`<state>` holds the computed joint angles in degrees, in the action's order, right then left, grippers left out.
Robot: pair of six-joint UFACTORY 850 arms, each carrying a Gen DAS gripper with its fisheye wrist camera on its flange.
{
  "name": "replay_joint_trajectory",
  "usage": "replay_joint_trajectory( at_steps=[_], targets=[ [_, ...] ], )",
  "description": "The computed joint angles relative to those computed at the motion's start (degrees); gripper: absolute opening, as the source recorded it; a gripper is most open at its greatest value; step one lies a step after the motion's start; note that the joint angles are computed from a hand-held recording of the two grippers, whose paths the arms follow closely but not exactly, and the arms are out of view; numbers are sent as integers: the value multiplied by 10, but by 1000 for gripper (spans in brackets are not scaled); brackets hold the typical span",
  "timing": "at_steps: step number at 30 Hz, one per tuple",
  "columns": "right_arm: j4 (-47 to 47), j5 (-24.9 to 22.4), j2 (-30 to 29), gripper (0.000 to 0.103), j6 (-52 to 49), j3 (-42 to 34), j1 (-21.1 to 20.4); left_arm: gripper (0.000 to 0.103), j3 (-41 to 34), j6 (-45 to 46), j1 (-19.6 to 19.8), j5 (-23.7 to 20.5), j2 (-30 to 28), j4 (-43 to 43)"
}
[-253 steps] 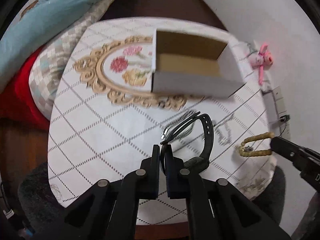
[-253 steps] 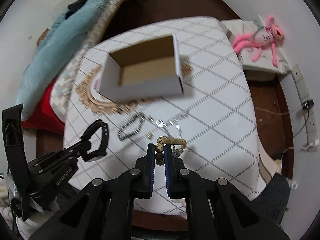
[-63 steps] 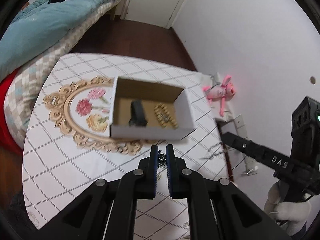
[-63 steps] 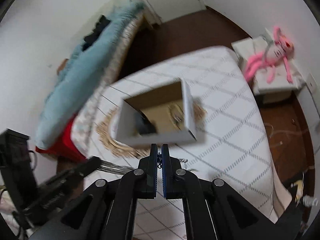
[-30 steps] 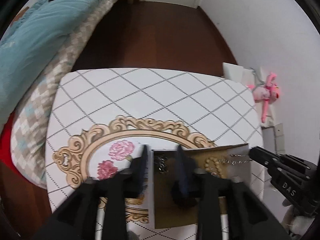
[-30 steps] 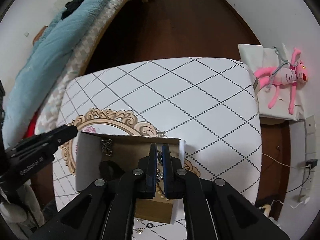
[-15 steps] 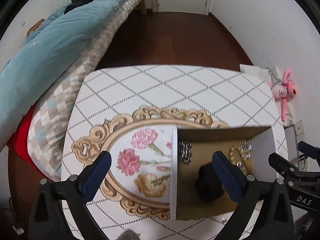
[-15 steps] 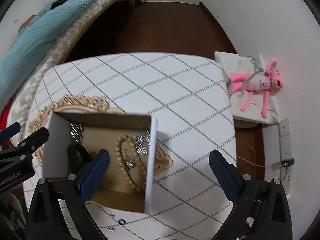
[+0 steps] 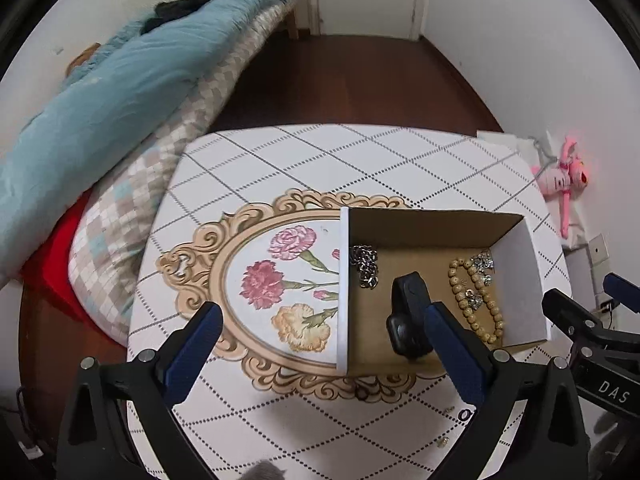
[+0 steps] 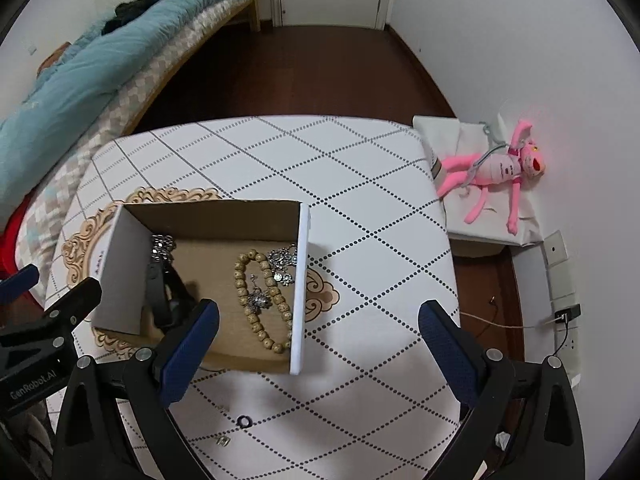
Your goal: Organize jewelry
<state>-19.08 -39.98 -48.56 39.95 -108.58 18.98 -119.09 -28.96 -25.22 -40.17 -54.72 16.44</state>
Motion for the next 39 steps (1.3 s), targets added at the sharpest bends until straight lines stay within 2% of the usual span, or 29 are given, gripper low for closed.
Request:
replay_joint_trajectory(
  at_steps=[6, 12, 21, 26, 30, 35, 36, 38, 39],
  targets=[
    [-82, 43, 64, 101, 94, 84, 17, 103, 110, -106, -10, 57, 74, 92],
    [-176, 65, 123, 101, 194, 154, 34, 103, 189, -172, -17, 97, 139, 151],
    [-257, 74, 191, 101, 291, 215, 54, 103, 251, -223, -27, 135, 203, 204],
    [-261, 88, 214, 101, 312, 240, 55, 103, 261, -230, -29, 132, 213, 204],
    [-186, 107, 207, 101, 254, 246, 47, 103, 264, -213, -26, 126, 203, 184],
    [-31, 152, 170, 99, 131, 260, 29, 103, 278, -215, -25, 106, 178, 185],
    [13, 163, 158, 96, 94, 262, 25, 103, 278, -208, -24, 100, 170, 177],
    [68, 174, 138, 76, 45, 261, 21, 103, 279, -199, -22, 87, 153, 165],
    [103, 178, 124, 73, 12, 257, 19, 103, 280, -192, -20, 82, 147, 156]
  ],
)
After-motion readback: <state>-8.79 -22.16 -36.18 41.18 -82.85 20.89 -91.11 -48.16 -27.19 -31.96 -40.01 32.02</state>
